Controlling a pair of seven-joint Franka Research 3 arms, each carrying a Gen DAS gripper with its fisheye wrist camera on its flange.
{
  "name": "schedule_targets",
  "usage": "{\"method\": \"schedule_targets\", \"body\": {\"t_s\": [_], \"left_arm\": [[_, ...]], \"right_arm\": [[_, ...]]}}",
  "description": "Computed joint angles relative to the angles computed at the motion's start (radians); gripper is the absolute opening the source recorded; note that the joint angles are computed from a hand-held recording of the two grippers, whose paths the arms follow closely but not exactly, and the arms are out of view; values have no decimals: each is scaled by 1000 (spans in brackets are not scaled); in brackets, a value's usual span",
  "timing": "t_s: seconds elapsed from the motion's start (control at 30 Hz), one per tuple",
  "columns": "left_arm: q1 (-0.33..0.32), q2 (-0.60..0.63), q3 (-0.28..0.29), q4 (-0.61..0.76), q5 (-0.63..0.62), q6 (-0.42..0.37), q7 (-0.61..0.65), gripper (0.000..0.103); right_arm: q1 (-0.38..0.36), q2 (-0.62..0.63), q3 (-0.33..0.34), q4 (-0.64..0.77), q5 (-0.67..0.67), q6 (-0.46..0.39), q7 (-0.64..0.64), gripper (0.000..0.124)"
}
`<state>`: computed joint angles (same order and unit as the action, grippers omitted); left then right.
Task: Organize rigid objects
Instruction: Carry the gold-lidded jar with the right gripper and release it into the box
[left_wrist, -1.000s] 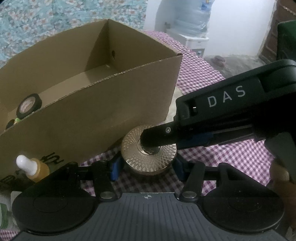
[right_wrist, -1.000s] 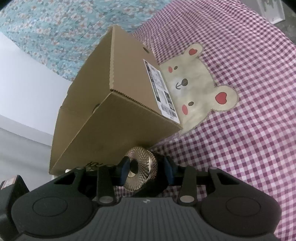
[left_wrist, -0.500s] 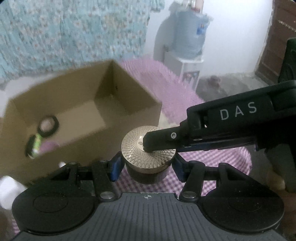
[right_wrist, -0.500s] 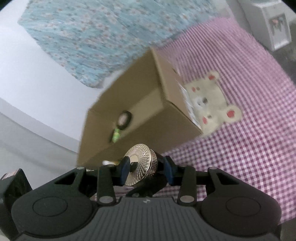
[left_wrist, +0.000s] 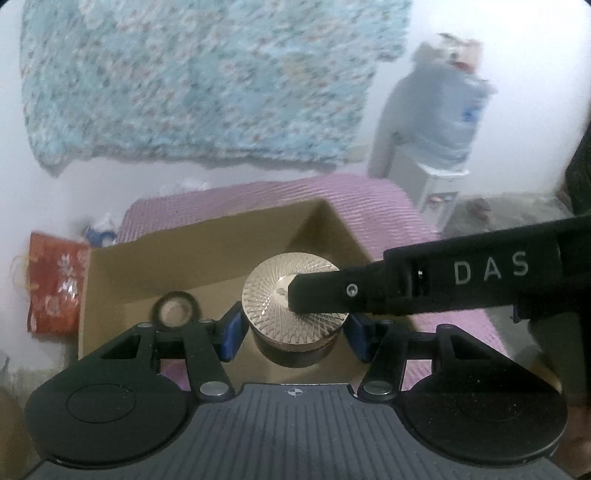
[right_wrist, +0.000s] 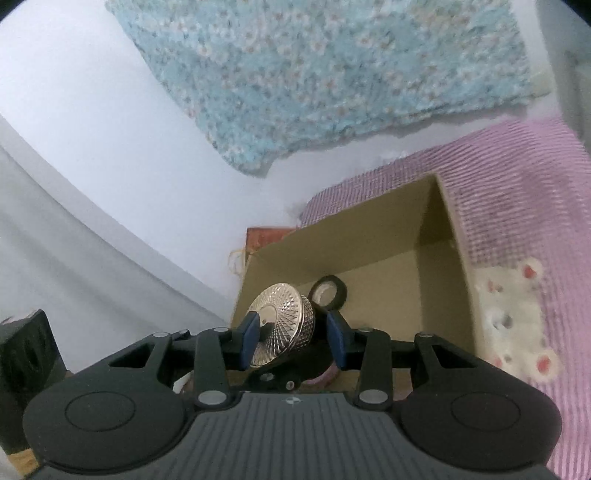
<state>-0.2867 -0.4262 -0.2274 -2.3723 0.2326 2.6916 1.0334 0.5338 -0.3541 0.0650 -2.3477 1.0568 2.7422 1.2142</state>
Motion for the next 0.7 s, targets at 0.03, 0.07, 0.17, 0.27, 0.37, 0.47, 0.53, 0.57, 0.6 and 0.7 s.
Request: {"method": "schedule_targets", "body": {"t_s": [0.03,0.07,0.17,0.27,0.37,0.47,0.53,0.57,0.6,0.7], "left_arm": [[3,35,13,29,-10,-17,10,56],[6,70,26,58,-24,-31,21,56],[25,158,45,129,-65,-75,36,56],[50,229,48,181,-83,-110,38,56],[68,289,45,225,-98,-148,40,56],[81,327,42,247,-106,-185,39,56],[88,346,38,258,-103,-203,31,56],[91,356,37,262,-101,-208,27,56],[93,364,35,267,-97,-212,24,56],[96,385,32,276,-90,-210,14,56]], "right_arm": [[-4,55,-9,48,-15,-28,0,43],[-14,107,-12,95,-31,-57,8,43],[-54,250,-3,225,-77,-136,33,43],[-92,369,25,326,-124,-181,63,43],[-119,468,51,408,-185,-211,106,43],[-136,545,71,465,-241,-235,142,43],[-146,586,80,498,-270,-253,162,43],[-150,606,85,514,-283,-261,169,43],[-153,623,88,528,-295,-267,175,43],[-162,658,97,555,-322,-278,191,43]]}}
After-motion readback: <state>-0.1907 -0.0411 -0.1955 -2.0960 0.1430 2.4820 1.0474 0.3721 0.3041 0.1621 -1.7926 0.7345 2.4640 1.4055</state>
